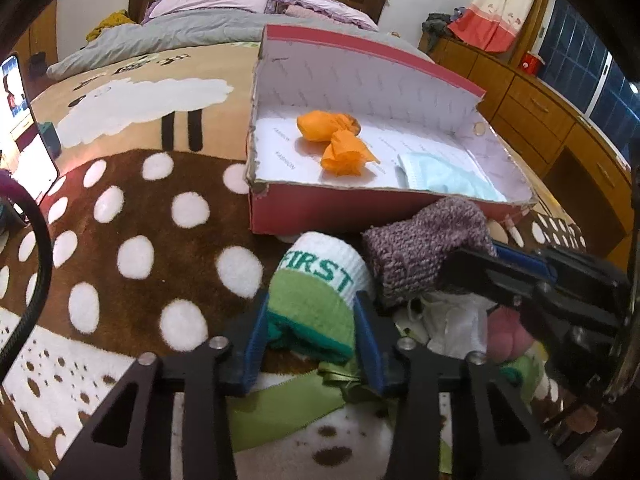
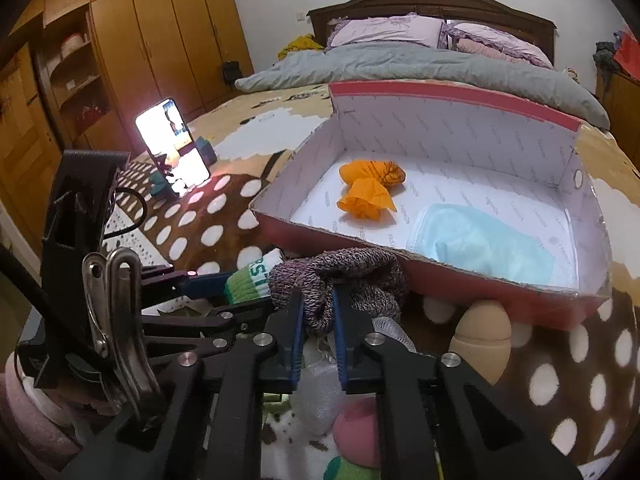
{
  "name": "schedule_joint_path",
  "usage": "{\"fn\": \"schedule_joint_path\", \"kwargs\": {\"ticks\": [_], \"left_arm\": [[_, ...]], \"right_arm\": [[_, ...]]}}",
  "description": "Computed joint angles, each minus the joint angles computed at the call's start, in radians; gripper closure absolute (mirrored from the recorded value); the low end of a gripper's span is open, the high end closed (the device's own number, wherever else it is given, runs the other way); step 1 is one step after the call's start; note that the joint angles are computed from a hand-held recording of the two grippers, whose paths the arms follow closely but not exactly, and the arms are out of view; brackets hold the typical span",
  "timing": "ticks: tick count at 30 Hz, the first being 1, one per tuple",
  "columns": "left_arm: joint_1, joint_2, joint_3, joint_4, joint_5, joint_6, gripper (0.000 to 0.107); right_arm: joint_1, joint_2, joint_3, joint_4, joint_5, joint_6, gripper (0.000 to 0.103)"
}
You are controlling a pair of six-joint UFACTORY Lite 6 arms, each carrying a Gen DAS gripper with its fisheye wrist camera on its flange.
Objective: Organize soft objects
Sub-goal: 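Grasp the green FIRST sock with the left gripper while the right gripper grasps the grey sock, then lower the FIRST sock and grey sock into the shoebox and open both grippers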
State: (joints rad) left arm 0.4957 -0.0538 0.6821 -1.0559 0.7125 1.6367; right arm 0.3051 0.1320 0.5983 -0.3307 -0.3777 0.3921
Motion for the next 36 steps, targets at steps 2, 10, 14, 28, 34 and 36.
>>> {"fn": "schedule_joint_path", "kwargs": {"ticks": [2, 10, 14, 28, 34, 36], "left_arm": [[0.012, -0.013, -0.001, 0.010, 0.018, -0.007, 0.070], [0.080, -0.089, -0.023, 0.056, 0.091, -0.022, 0.072], [0.110, -0.106, -0.021, 0.069, 0.122, -0.035, 0.072], [0.118, -0.166, 0.068, 0.073, 0.216, -0.125, 0.072], [0.016, -0.153, 0.108, 0.054, 0.150, -0.179, 0.072], [-0.029, -0.127, 0.136, 0.049, 0.116, -0.206, 0.072]], "right_arm": [[-0.004, -0.019, -0.014, -0.025, -0.009, 0.027, 0.091], [-0.010, -0.118, -0.085, -0.062, -0.043, 0.068, 0.091], [-0.012, -0.181, -0.123, -0.084, -0.051, 0.095, 0.092], [-0.084, -0.383, -0.206, -0.143, -0.022, 0.175, 0.092], [-0.166, -0.430, -0.226, -0.240, -0.033, 0.245, 0.092], [-0.193, -0.433, -0.224, -0.268, -0.038, 0.259, 0.092]]}}
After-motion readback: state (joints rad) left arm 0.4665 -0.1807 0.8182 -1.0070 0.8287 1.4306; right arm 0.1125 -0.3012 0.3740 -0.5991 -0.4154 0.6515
